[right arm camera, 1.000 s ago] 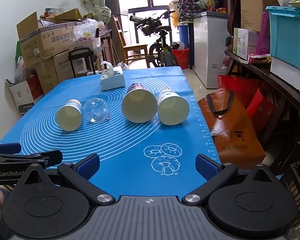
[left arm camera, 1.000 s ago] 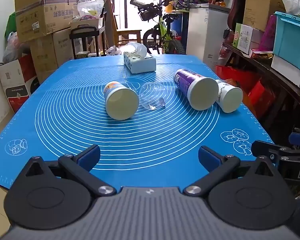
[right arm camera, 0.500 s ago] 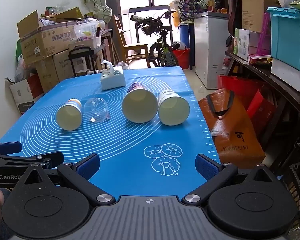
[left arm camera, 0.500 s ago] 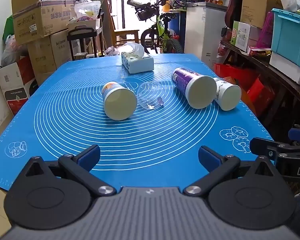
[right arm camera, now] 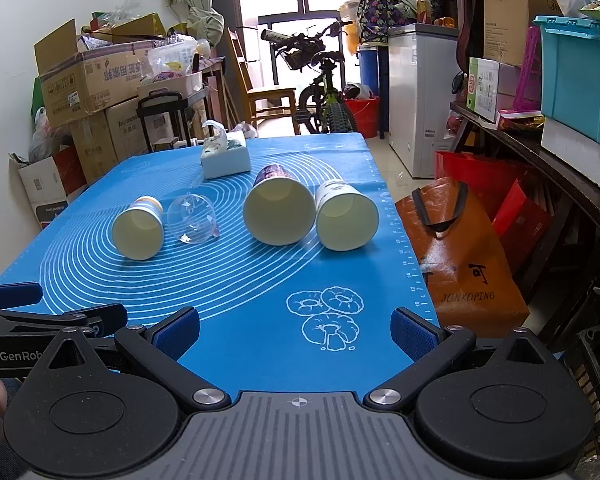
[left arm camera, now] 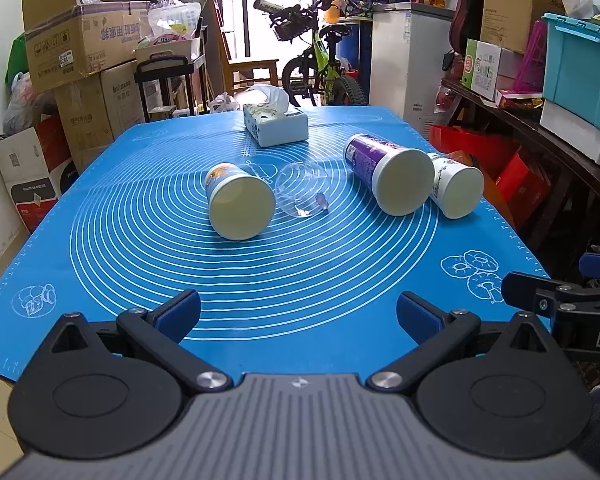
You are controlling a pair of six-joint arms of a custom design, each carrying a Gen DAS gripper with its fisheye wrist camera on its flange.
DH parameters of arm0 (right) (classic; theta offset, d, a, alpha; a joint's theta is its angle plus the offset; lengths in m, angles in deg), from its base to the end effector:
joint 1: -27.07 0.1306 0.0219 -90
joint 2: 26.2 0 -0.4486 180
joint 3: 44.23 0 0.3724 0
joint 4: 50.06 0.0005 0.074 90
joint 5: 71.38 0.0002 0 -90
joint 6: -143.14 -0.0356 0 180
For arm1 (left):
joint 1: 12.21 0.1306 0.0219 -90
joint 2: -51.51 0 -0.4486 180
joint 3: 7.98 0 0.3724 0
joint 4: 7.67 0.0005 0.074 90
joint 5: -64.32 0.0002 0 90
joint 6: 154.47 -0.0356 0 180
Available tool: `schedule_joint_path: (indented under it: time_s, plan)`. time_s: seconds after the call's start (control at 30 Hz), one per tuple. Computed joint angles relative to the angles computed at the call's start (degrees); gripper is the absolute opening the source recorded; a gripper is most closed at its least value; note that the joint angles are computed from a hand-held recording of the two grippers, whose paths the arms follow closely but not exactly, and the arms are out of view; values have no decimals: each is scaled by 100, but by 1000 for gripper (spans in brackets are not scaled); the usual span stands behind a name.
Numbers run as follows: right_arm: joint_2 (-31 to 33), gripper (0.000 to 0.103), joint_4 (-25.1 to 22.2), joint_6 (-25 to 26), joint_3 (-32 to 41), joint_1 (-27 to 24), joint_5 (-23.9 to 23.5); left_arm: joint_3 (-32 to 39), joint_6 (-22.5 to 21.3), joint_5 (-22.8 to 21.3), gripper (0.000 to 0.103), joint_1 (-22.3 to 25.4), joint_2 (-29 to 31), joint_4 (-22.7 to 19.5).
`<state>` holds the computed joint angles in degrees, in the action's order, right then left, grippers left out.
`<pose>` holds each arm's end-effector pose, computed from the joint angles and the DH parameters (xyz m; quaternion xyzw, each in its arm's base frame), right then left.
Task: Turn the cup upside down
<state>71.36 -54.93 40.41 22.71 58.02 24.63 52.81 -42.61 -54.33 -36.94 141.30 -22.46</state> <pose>0.4227 0.2486 0.3219 -0.1169 0.8804 0.1269 0.4418 0.3900 -0.1614 0.3257 -0.0747 0.8933 0.0587 0.4392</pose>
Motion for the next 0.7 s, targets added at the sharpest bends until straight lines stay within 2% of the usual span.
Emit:
schedule_joint_path:
  time_s: [0.7]
  plan:
    - [27,101,63,-14,-35,-11,-31,13,-25,-27,103,13,-37,-38]
